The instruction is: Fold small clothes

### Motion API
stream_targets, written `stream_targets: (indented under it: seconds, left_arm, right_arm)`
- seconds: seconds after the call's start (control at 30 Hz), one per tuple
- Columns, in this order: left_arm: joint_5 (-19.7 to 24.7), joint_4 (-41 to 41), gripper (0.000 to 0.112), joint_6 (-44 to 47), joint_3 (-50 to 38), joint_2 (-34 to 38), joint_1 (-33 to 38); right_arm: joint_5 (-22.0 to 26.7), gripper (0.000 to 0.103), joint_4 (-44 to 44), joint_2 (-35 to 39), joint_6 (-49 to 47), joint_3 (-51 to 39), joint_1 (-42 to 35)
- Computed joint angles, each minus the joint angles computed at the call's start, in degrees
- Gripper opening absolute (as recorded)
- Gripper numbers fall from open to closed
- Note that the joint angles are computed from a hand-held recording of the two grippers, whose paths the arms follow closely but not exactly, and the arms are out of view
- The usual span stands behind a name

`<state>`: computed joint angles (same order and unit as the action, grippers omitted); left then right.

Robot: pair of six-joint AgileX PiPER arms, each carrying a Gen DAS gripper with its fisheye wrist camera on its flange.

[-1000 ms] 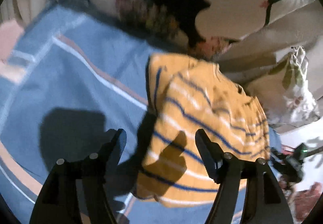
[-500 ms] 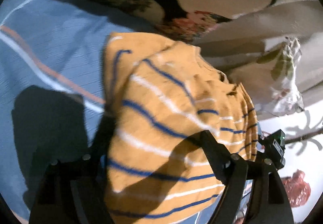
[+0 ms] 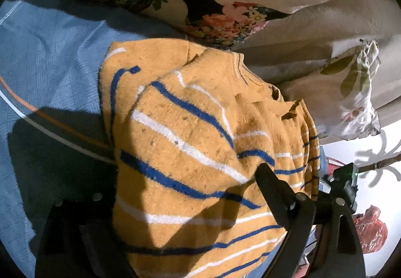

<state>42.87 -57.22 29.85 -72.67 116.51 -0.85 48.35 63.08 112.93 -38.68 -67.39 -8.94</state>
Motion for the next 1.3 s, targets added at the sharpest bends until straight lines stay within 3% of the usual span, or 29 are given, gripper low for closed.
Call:
stream_targets:
  seconds: [0.1,0.17,0.2,0.23,0.27,0.33,0.47,0.57,0.77,0.87,1.0,1.1,1.3]
  left_arm:
    - [-2.3,2.7,0.096,-3.1,-0.5,-0.2,-1.8]
    - [-5.0,8.9,0.096,-9.5,-1.6,-0.5,-4.4]
    - [-6.1,12.7,0.092,-13.8,-2.1,-0.7,-5.6]
    - [-7.0,16.8,0.061,-18.1,-2.4,-1.2,-6.7]
    - [-5.8,18.6,0.029,-20.1,-3.3,-1.0,-7.0]
    - [-4.1,17.5,0.027,-20.8,-2.9,-2.0,-6.3]
    - [-2.1,15.2,0.020,-20.1,1.4,-8.4,-4.9]
    - [0.7,15.4,0.015,-21.1,5.7,-17.0,-4.6]
    - [2.3,19.7,0.015,-26.6,11.8,-24.5,-6.9]
    - [-0.3,20.4,0.015,-28.7,14.3,-23.1,-7.9]
    - [-3.9,23.0,0.016,-31.3,17.6,-20.4,-7.2]
    - [-5.3,18.7,0.015,-27.3,21.4,-24.8,-6.0]
    - [-7.7,45.1,0.021,-49.2,23.0,-39.2,-14.1]
  right_arm:
    - [-7.2,0.088,-5.3,-1.0,2.3,0.0,4.9]
    - [-12.3,0.084,-12.3,-1.5,9.0,-1.2,8.6]
    - [-14.5,0.062,-17.6,-1.7,14.2,-1.8,10.2]
    - [-14.4,0.029,-21.0,-1.3,17.1,-3.0,11.1]
    - [-12.0,0.023,-22.1,-0.2,20.0,-5.0,11.6]
    - [-10.0,0.017,-22.2,-0.6,21.7,-6.1,11.6]
    - [-1.4,0.016,-12.6,-5.7,16.5,-4.4,6.8]
    - [4.3,0.015,-10.0,-11.3,14.4,-2.1,4.5]
    - [12.7,0.016,-4.0,-20.3,7.2,10.7,-4.9]
    - [7.2,0.017,-6.9,-19.6,7.0,14.6,-4.1]
    - [-1.0,0.031,-14.7,-17.3,9.8,17.0,-4.1]
    - [0.5,0.034,-13.8,-21.6,6.3,19.2,-7.2]
    - [-2.6,0.038,-22.6,-36.6,5.7,19.2,-4.1]
